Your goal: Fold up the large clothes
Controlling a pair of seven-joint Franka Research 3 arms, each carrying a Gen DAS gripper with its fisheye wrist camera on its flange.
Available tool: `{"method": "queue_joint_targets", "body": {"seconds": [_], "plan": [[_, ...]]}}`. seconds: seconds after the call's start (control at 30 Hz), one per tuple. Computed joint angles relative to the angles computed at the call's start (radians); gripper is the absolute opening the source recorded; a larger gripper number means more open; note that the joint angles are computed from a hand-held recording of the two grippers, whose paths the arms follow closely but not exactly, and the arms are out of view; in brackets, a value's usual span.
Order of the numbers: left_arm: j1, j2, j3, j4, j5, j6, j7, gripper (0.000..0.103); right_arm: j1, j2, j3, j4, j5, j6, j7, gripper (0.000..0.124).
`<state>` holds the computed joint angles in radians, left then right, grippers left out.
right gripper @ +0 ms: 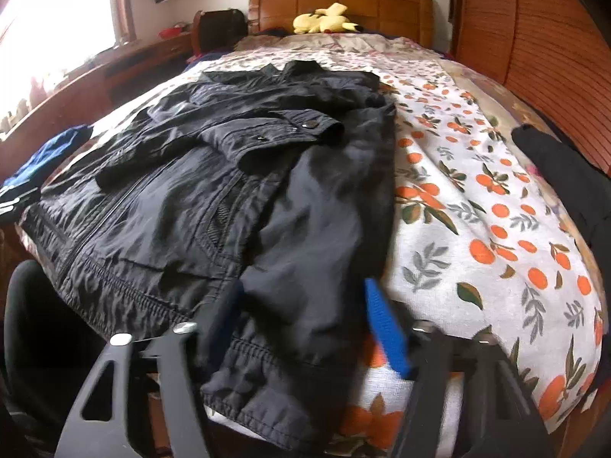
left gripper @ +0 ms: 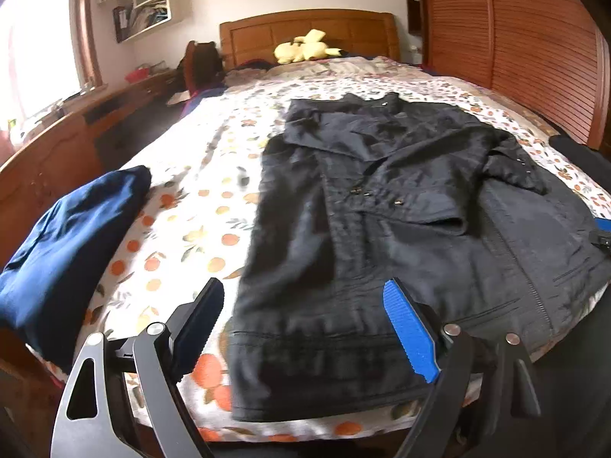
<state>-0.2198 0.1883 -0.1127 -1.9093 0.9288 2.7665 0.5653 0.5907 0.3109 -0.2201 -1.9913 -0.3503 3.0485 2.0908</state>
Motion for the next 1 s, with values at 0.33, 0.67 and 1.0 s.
{"method": "queue_joint_targets", "body": {"seconds": [0.33, 0.67, 1.0], "plan": [[0.047, -0.033, 0.004, -0.072, -0.071, 0.012, 0.012, 0.087, -0.029, -0.004, 0.047, 0.018, 0.070, 0.003, -0.088, 0.039], [0.080, -0.055, -0.004, -0.153, -0.167, 0.115, 0.054, 0.070, -0.016, -0.010, 0.036, -0.008, 0.054, -0.025, -0.065, 0.048], [0.067, -0.045, -0.009, -0.162, -0.219, 0.158, 0.119, 0.036, 0.058, -0.012, -0.054, -0.012, -0.083, -0.003, 0.076, 0.020]]}}
